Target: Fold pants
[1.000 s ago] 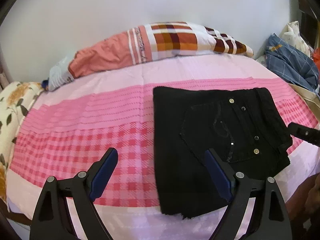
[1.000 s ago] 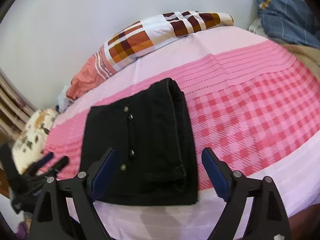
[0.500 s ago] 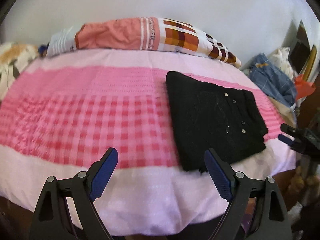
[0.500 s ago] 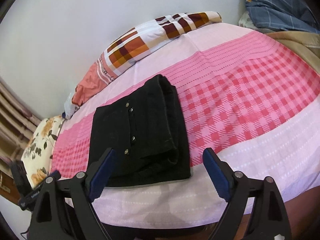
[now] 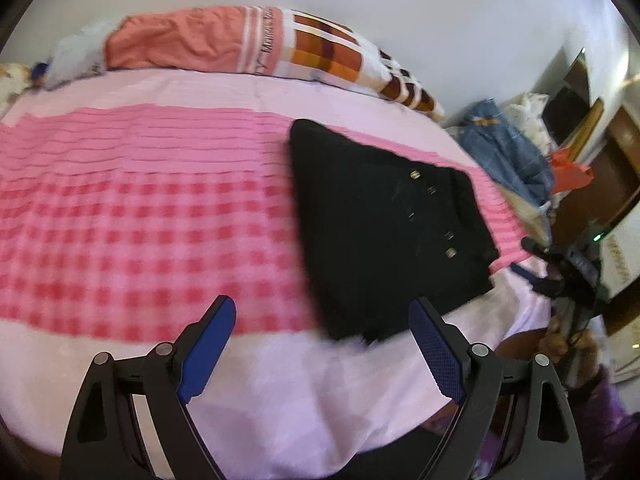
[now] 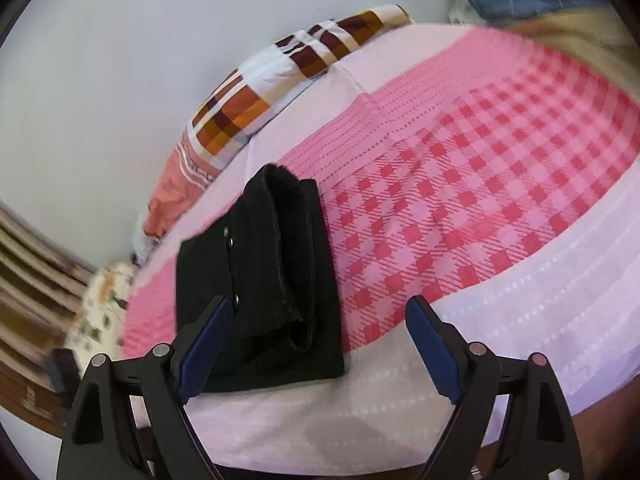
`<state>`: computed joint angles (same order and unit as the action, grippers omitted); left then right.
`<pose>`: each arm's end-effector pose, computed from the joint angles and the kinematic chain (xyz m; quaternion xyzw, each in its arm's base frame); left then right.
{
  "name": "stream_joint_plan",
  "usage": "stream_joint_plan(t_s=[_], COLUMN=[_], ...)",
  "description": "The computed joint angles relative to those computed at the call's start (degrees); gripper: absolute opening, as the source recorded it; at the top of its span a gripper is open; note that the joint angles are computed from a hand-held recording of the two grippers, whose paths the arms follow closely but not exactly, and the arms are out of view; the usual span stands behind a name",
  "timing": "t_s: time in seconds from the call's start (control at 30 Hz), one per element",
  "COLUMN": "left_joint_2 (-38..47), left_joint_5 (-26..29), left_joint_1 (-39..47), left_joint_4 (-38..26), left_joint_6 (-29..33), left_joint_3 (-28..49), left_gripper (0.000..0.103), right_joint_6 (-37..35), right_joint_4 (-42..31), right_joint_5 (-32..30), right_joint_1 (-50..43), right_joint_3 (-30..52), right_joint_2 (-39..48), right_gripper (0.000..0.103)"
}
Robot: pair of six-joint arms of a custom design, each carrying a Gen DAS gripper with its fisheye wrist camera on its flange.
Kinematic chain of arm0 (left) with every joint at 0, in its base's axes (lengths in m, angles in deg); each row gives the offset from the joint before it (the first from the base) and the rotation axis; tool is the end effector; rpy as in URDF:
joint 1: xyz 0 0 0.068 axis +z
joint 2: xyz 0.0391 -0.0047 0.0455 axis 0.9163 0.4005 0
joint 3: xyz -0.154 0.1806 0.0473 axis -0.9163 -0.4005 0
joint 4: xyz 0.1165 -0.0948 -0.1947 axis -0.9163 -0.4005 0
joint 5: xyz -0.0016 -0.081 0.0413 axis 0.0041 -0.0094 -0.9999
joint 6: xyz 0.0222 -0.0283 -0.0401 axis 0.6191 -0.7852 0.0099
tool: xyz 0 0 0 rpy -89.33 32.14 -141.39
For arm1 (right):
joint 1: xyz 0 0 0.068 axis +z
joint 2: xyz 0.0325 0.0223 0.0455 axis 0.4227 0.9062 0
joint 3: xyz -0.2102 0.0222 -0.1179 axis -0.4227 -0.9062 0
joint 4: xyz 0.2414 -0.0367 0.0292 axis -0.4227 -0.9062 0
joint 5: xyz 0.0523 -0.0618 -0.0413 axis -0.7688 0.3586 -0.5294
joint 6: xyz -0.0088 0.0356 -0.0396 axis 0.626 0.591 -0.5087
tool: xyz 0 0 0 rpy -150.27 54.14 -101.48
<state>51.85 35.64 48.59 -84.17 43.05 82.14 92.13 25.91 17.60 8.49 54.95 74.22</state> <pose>0.1813 -0.0715 0.1347 0.0829 0.9313 -0.2526 0.2489 0.1471 -0.0219 0.1436 0.1885 0.8845 0.2985 0.3050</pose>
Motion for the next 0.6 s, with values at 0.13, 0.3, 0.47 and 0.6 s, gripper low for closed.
stream_joint_plan(t_s=[0.13, 0.3, 0.47, 0.6], left_joint_2=[14.19, 30.35, 38.66, 45.45], left_joint_5=[7.58, 10.56, 12.55, 14.0], left_joint_1=[2.27, 3.56, 3.36, 1.53], left_joint_4=[6.41, 9.27, 7.53, 3.54], left_joint_6=[0.25, 1.35, 3.78, 6.5], left_joint_3=[5.88, 14.54, 21.58, 29.89], left_gripper=[0.088, 0.088, 0.088, 0.088], right_joint_6=[-2.75, -3.79, -5.73, -5.34], right_joint_4=[5.18, 10.61, 15.42, 18.51], right_joint_5=[-8.26, -7.67, -9.86, -15.14], right_joint_1=[-5.86, -1.17, 4.73, 7.87], right_joint_3=[2.66, 6.63, 13.04, 17.53], right_joint_2=[12.55, 22.58, 37.22, 47.13], right_gripper=[0.086, 0.086, 0.086, 0.088])
